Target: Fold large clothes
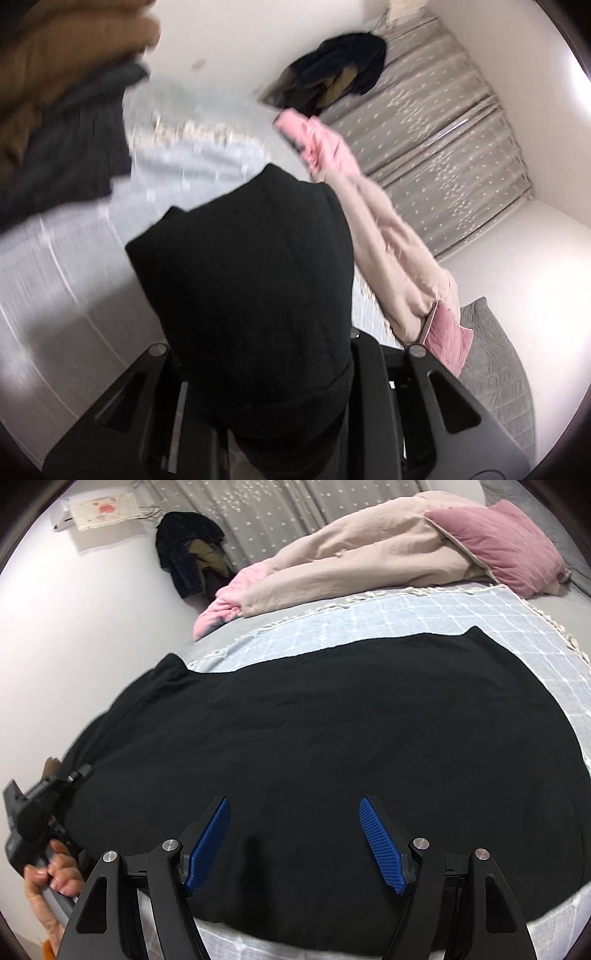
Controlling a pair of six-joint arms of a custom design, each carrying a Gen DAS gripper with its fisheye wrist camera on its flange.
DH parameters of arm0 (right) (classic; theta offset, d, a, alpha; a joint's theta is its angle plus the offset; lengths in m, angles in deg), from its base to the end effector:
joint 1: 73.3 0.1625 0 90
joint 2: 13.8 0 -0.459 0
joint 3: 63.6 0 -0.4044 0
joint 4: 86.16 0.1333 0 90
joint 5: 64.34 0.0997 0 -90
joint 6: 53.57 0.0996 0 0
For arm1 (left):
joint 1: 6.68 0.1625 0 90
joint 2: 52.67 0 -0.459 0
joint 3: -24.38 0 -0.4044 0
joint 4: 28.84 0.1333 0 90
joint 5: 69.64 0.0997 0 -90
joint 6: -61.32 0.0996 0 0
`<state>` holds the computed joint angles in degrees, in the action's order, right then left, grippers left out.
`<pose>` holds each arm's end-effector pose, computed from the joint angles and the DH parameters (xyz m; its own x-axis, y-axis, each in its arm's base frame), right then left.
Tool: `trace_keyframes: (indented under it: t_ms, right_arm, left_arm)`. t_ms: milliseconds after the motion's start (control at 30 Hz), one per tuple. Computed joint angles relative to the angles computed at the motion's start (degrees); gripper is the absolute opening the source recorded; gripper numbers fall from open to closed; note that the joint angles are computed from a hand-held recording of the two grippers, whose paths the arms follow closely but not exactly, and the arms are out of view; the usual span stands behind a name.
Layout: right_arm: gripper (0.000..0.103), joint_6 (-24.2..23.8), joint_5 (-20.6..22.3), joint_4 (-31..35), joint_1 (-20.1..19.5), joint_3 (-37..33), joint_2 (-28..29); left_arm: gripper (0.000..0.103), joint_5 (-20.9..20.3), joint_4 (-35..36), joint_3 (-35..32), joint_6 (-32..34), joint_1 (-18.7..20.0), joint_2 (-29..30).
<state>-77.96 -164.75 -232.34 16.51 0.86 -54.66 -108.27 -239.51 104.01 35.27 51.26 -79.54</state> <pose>0.1125 -0.8549 0.2720 -0.8966 -0.2564 0.3610 -0.4035 0.8090 -0.4275 -0.2188 -0.7471 0.1170 -0.9082 -0.3934 0.1430 -0.2217 0.1625 -0.9615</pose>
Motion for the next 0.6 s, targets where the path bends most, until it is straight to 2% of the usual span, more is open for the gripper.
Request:
trace_keyframes:
  t_ms: [67,133,200,233,333,400,467,600]
  right_arm:
    - [0.064,-0.76,0.44,0.09,0.31,-0.02,0.43]
    - [0.048,-1.11,1.98,1.63,0.28,-0.59,0.83]
    - [0.036,-0.76,5.08,5.49,-0.01,-1.73,1.34]
    - [0.034,-0.46,6.89,8.26,-0.21,-2.66,1.78]
    - [0.031,0.34,8.66,14.33,-0.36,-5.17,3.57]
    - [0.031,0.95,6.34,17.04,-0.16,-7.09,5.41]
    - [0.031,1.29,5.76,18.83,-0.42,-8.99,7.09]
    - [0.031,0.99,8.37,22.01,-1.29,-12.04,9.01]
  left_arm:
    - [0.024,1.71,-2.52,-0.53,5.59,-0.74,0.22]
    - [0.024,2.2,-4.25,-1.47,11.6,-1.41,0.84]
    - [0.024,1.99,-5.52,-1.69,15.6,-1.81,1.3]
    - [0.024,1.91,-6.25,-2.04,17.59,-2.08,1.73]
    - [0.024,-0.75,-8.47,-2.94,24.14,-2.8,2.45]
    - [0.024,-3.41,-8.32,-3.66,26.57,-3.21,3.03]
    - [0.024,-5.82,-7.74,-4.45,28.92,-3.76,4.0]
    - [0.024,-9.26,-4.0,-9.44,33.64,-4.72,7.16]
